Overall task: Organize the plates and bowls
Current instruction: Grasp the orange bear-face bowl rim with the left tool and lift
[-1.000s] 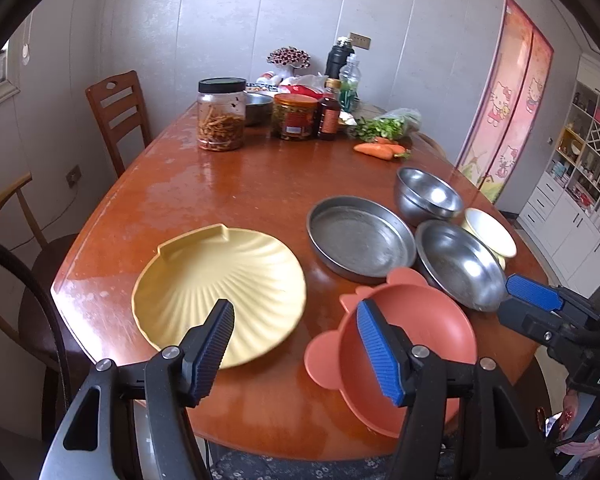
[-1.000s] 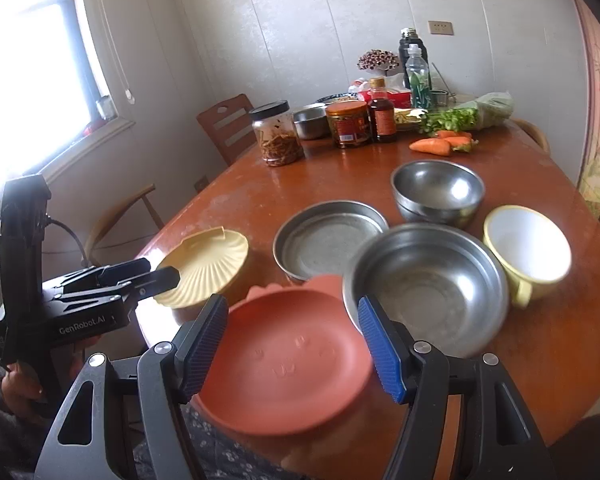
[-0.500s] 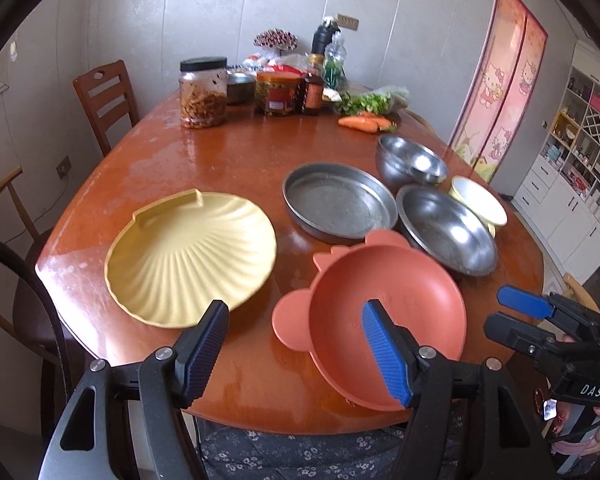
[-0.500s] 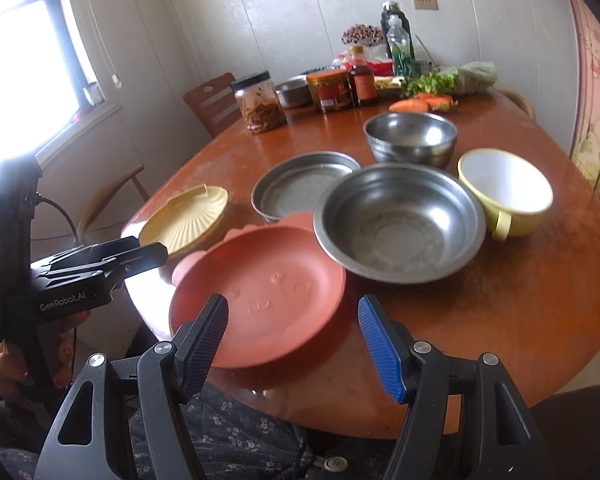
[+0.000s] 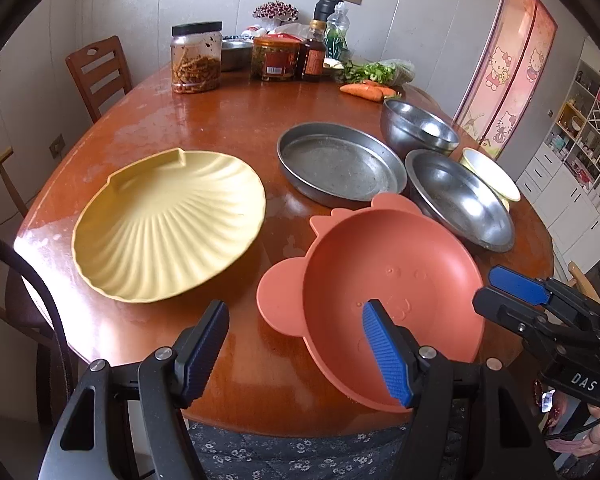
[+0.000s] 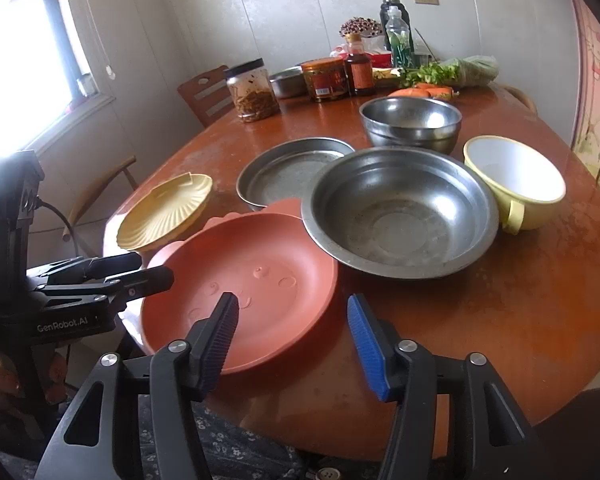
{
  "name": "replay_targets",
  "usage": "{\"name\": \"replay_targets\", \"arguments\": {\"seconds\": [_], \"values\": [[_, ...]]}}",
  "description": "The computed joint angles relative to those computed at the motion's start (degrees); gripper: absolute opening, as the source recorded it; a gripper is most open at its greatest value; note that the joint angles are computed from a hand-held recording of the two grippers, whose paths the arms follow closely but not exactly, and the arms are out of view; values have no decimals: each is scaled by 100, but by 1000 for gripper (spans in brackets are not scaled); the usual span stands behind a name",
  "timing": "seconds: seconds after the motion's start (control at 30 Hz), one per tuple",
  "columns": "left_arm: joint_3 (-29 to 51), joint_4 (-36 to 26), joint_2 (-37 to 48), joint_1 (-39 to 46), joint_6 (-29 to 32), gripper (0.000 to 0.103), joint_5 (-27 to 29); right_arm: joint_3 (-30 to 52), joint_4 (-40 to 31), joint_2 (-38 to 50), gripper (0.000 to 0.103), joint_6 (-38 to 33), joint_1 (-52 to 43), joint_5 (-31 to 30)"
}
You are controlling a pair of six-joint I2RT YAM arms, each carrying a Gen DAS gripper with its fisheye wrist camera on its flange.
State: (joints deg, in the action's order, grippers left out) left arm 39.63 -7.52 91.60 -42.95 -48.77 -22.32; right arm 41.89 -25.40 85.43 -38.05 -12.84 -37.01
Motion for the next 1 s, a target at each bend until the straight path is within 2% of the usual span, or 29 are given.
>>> {"name": "replay_targets", "arguments": {"seconds": [0.33,0.43,0.5,0.53,0.57,0.8,1.0], "values": [[-18,420,329,71,-1,68,299,-97,466,245,40,118,205,184],[64,340,393,6,-49,55,172,-160,620,253,31,116,263,240],[89,273,414,-25,-129,41,33,-192,711,267,30,113,285,268],[86,259,411,-26,-143,25,-8,-208,764,281,28,107,299,292],[55,304,394,-20,-133,20,28,-193,740,308,26,88,300,280],[-135,112,27,-143,-172,20,-28,-241,719,214,26,42,381,269],[-304,-353,-627,-402,-313,20,-456,-353,604,-90,26,-10,492,170]]}}
